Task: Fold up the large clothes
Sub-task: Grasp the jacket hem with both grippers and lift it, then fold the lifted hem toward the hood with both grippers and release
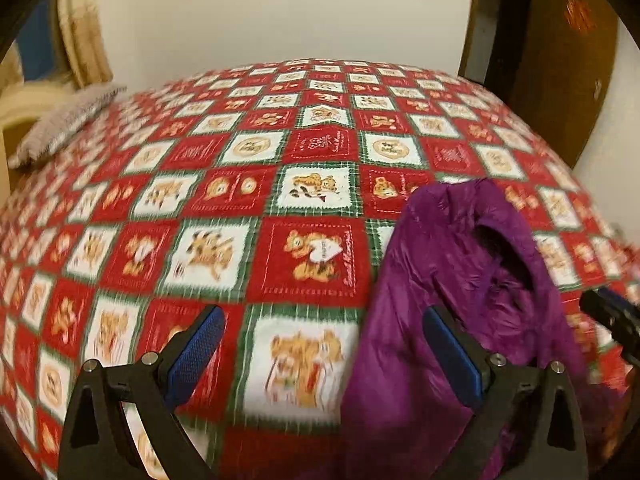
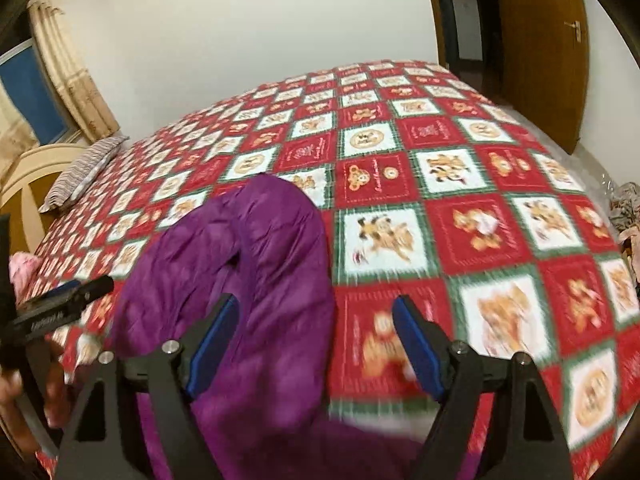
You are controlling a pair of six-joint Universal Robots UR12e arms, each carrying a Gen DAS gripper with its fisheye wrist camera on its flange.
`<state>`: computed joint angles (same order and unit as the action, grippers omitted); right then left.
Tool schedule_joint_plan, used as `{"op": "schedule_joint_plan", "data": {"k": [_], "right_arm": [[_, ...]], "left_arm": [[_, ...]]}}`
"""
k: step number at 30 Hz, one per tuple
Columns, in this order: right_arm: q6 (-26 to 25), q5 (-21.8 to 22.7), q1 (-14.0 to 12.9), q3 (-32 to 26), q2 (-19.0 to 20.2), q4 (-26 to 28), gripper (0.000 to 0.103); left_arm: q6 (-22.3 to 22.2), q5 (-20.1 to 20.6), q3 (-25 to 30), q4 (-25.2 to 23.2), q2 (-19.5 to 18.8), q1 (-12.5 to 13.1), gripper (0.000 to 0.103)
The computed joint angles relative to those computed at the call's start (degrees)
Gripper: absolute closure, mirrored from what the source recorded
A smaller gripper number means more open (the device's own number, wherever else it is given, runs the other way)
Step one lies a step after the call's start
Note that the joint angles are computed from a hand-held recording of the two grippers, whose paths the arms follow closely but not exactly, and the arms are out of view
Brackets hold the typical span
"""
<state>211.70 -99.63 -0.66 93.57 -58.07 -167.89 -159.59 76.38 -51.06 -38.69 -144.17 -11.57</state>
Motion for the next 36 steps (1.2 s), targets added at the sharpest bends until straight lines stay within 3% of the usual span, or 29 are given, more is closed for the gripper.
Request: {"op": "schedule_joint_plan", "data": {"k": [3, 5, 6, 7, 8, 9, 10, 17, 21, 24, 29, 32, 36], "right_arm": [[-1.29, 0.74, -0.39, -2.38, 2.07, 2.45, 0.021], [-2.98, 1.4, -0.6, -3.78, 3.35, 4.29, 0.024], [-3.5, 1.95, -0.75, -4.34, 3.84, 5.38, 0.028], [-4.02, 2.83, -0.93, -4.59, 4.09, 5.84, 0.04], [-4.82, 2.57, -0.91, -4.62, 4.19, 5.56, 0.052], [-5.78, 2.5, -0.86, -4.43, 4.17, 4.72, 0.062], [-6.74, 3.55, -0.93, -4.14, 3.94, 4.31, 0.093], [-13.05, -1.79, 1.79, 2.11, -0.8, -8.48, 0.096], [-17.8, -8.52, 4.92, 5.77, -3.65, -15.96, 0.096], [-21.95, -13.4, 7.49, 8.19, -4.59, -21.92, 0.096], [-25.41, -17.42, 10.28, 11.9, -5.16, -24.52, 0.096], [-22.55, -15.61, 10.65, 16.13, -7.36, -22.95, 0.096], [-19.32, -13.07, 11.09, 21.3, -10.97, -20.1, 0.096]], "left_arm": [[1.56, 0.42, 2.93, -1.67, -2.33, -0.42, 0.006], [1.87, -1.06, 4.12, -3.24, -3.16, -0.25, 0.027], [2.43, -3.21, 5.55, -6.12, -3.85, -0.03, 0.053], [3.29, -5.86, 6.65, -9.14, -4.27, 0.25, 0.085], [3.97, -8.24, 6.42, -9.75, -4.23, 0.48, 0.098], [4.68, -8.22, 5.04, -7.97, -3.49, 0.39, 0.1], [5.07, -7.68, 2.74, -3.93, -2.51, 0.27, 0.1], [7.28, -13.61, -9.08, 12.89, 4.4, 2.09, 0.101], [9.04, -17.21, -18.45, 26.38, 9.43, 3.81, 0.101], [9.21, -19.86, -26.01, 40.29, 12.46, 5.35, 0.101], [14.15, -21.54, -36.79, 54.44, 15.79, 7.91, 0.101], [21.53, -25.17, -43.6, 58.5, 17.93, 10.25, 0.101], [31.47, -26.11, -49.21, 55.81, 20.59, 12.46, 0.1]]}}
